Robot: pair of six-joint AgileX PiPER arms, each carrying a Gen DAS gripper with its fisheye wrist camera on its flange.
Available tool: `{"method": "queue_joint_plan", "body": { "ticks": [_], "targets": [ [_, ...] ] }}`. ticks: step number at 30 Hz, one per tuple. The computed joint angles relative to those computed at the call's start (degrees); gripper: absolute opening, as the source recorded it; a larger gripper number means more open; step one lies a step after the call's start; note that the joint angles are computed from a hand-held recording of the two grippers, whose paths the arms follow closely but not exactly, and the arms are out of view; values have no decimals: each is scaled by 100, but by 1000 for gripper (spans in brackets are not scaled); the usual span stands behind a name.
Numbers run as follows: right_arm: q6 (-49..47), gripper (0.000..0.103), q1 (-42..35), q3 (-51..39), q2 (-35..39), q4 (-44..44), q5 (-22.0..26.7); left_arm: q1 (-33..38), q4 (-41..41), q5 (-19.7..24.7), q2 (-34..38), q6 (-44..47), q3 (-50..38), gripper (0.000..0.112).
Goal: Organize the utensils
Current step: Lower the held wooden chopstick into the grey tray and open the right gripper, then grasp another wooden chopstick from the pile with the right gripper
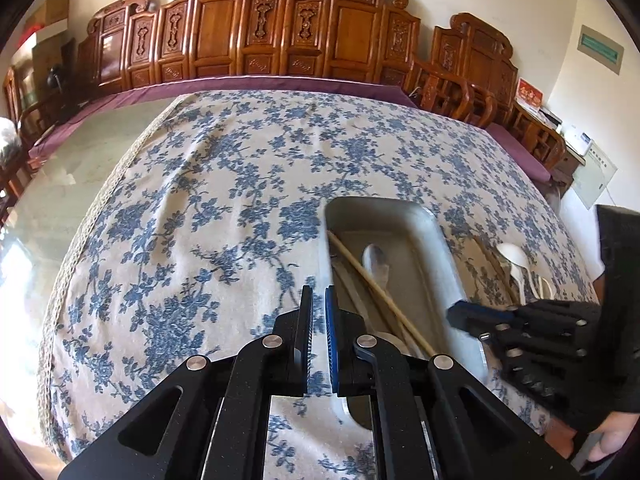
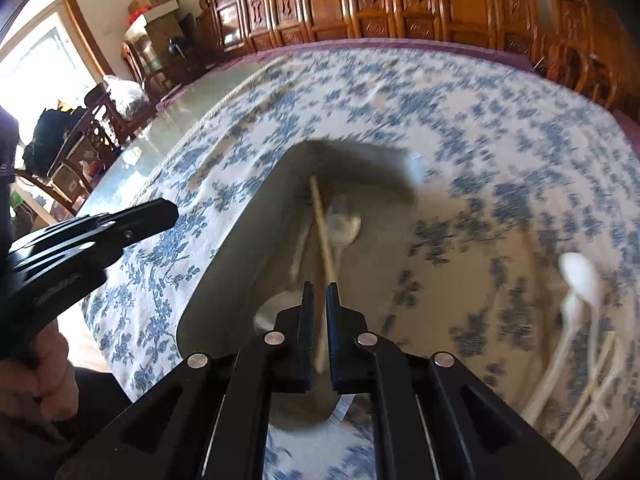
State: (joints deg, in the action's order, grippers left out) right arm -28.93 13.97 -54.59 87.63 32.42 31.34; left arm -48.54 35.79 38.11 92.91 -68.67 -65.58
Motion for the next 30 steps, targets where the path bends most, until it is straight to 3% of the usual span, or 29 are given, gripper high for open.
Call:
{"method": "queue_joint_plan", "body": {
  "ticks": [8,11,15,16,18,19,26,30],
  "targets": [
    [-1058,9,-1739,679,-1099,-8,299,-455,36,105,278,53,-513,20],
    [-1603,9,-2567,795,-1203,160,466,-627,7,191,455,108,-758,33],
    [-2270,9,-3438,1002,-1140,394,562,-848,-11,316,684,143,-1097,35],
    [-2329,9,-3503,1056,-1132,420,548,-904,-23,356,757,158,-1193,36],
    [-2522,9,-3686,1208,-1101,471,515,-1003,-21,420,870,164,-1339,53],
    [-2500,9,-3658,1280,-1112,452,463,-1047,-7,424,916,159,-1394,55],
    [-2464,12,-3390,1700,-743,391,-63,-1202,-240,442,1269,334,-1738,58],
    [-1906,12,-3172,1733,-467,9,-350,-1311,-287,510,1457,390,-1889,58]
  ]
}}
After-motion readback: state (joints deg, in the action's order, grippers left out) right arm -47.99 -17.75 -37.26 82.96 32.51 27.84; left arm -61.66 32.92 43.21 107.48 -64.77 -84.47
